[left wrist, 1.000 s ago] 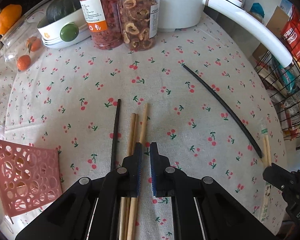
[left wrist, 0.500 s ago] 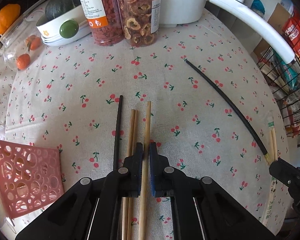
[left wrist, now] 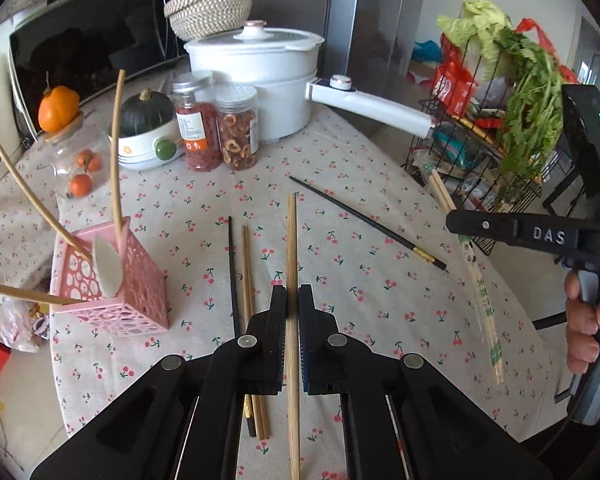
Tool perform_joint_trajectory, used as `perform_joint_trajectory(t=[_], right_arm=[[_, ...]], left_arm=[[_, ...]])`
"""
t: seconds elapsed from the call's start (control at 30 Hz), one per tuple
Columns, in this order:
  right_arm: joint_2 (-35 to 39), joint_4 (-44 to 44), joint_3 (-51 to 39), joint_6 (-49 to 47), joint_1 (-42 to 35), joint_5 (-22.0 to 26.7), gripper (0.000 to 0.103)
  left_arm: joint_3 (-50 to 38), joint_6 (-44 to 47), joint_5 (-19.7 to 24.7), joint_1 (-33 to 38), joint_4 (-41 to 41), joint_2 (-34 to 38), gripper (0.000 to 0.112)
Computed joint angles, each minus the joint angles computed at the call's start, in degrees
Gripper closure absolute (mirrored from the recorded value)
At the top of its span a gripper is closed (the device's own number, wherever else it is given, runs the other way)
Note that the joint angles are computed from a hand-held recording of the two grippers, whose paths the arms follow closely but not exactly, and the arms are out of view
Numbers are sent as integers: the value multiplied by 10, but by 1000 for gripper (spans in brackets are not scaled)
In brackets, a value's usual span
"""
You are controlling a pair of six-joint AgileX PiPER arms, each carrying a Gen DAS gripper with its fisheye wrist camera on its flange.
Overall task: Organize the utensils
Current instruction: 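Lift both held chopsticks up over the pink basket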
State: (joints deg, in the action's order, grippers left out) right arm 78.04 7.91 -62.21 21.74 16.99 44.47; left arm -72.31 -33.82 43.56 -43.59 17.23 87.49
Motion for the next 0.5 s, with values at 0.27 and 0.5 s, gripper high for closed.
perform_joint_trajectory(t=[0.27, 0.5], right_arm=[[-73, -96, 9, 121, 76, -19, 99], [-74, -181, -7, 209, 141, -29, 99]], left_arm=[[98, -102, -18, -55, 107, -185, 107], [77, -183, -16, -82, 234, -275, 107]])
